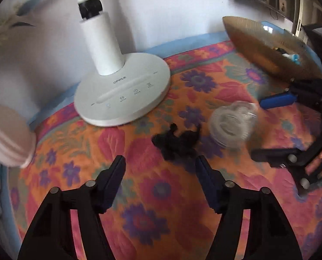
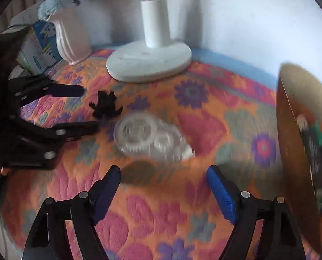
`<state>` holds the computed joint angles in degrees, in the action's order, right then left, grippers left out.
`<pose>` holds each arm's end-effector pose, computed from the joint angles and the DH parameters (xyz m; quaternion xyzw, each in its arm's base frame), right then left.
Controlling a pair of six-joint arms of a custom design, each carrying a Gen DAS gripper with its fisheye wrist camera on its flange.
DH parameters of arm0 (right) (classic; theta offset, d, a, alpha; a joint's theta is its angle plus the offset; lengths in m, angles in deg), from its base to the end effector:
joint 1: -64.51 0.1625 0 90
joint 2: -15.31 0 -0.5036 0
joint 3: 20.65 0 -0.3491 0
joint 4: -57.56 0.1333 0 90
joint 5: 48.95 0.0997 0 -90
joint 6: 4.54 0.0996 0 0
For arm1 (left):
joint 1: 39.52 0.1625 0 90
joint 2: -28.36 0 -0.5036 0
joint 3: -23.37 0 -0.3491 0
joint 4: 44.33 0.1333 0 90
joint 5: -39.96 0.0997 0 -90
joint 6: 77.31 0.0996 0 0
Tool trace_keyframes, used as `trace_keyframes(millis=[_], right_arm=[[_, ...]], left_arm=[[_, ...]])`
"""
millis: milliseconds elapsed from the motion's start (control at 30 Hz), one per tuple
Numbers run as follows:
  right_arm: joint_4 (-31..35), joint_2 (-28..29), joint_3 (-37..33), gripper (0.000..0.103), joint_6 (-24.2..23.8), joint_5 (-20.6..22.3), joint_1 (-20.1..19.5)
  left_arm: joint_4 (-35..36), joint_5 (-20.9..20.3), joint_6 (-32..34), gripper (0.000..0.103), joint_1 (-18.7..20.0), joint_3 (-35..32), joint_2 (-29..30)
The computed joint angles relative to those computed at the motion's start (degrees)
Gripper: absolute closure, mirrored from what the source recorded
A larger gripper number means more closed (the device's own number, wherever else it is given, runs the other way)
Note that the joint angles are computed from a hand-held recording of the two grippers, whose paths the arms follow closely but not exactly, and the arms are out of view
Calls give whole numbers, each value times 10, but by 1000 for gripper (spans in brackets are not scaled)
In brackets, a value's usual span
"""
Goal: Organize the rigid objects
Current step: 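Grasp the black figurine with the left tool while the right tool grasps the clear correction tape, then lift the figurine and correction tape and carry both toward the amber bowl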
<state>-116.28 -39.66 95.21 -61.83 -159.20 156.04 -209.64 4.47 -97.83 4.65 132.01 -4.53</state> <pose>0.1145 -0.5843 0.2227 0.4433 -0.8576 0.0925 0.2439 -0.2868 -0.5775 0.0390 0.1965 0.8670 -0.2477 0.3852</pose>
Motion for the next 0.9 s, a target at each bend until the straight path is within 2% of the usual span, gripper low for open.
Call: trace_keyframes(millis=[33,100,233,300,333,400,433,500,600,700,800,833,900], right_arm=[[-1,4,-4,22,-4,-3,2],[-3,15,-14,20,-13,-3,6],[-3,33,-31,10,-18,2,8],[-13,41,-30,10,-29,3,11],[-17,42,-28,10,-35,2,13],[-19,41,-24,21,-43,8,13],[-21,35,-16,35,-50,16,12],[-30,27,0,38,-56,16,12],[-43,2,40,38,-73,25,3],[-91,-30,105,38,-83,20,-8],[-142,-67,170,38,-77,13,-22],[-155,-74,184,38,-69,10,-25],[-163,-94,204,38,-30,6,-31]], left_arm=[[-38,-18,25,40,8,0,1],[-68,-41,52,40,18,-6,3],[-109,-42,100,42,23,-15,20],[-121,-50,110,52,22,-16,24],[-127,-50,115,61,20,-14,25],[-130,-33,119,62,12,-13,32],[-124,-18,112,62,6,-12,36],[-109,-8,87,62,-1,-9,36],[-87,8,7,62,-21,24,25],[-53,25,-121,62,-57,82,8],[-21,32,-229,62,-92,126,-5],[11,38,-277,62,-107,137,-8],[46,36,-343,62,-127,146,-7]])
